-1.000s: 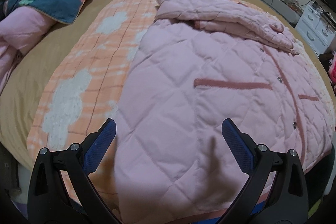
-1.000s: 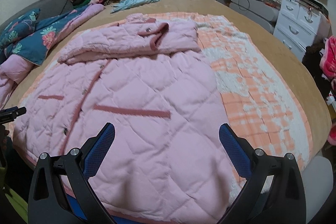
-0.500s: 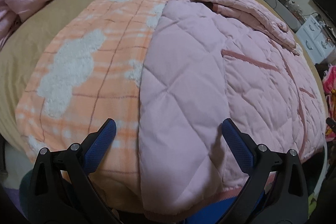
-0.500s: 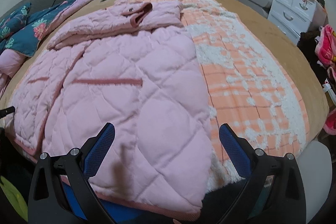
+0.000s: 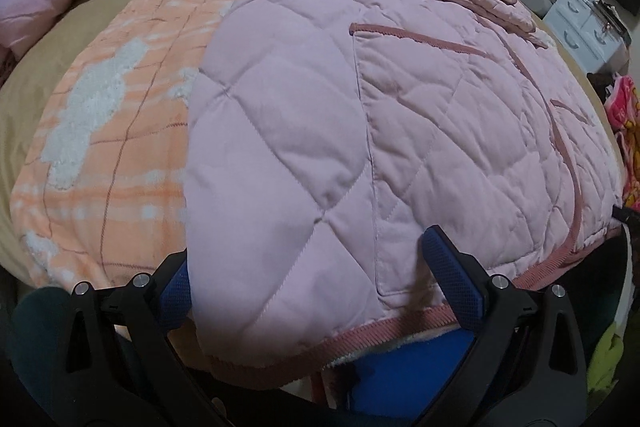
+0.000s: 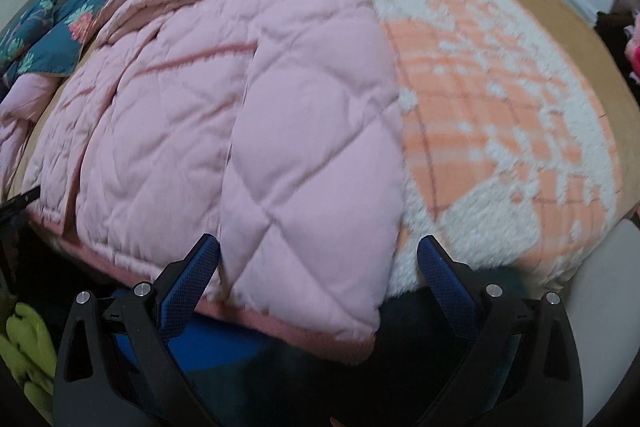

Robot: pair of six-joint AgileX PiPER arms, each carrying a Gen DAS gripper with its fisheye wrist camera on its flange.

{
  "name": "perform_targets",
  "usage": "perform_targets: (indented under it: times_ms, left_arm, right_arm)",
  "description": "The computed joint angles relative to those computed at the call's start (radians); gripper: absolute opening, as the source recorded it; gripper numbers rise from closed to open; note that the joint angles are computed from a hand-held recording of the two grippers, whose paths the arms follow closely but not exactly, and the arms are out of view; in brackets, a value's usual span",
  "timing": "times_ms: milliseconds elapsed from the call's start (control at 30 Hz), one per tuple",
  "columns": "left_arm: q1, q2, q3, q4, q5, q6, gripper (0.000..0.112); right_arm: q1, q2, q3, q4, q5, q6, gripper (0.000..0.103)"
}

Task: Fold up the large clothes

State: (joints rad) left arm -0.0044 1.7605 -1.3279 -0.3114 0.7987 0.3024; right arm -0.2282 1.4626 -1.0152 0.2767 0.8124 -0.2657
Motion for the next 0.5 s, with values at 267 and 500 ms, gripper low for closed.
perform_targets:
  times_ms: [267, 500]
  left_arm:
    - [0.017, 0.021, -0.011, -0.041, 0.024, 0.016, 0.095]
    - [0.027, 0.006, 0.004, -0.072, 0.015, 0.049, 0.080]
  right_arm:
    - [-0.075, 0.022, 0.031, 0.182, 0.061, -0.196, 0.075]
    - [-0.118, -0.037, 0.046, 0.275, 0.086, -0.274, 0.030]
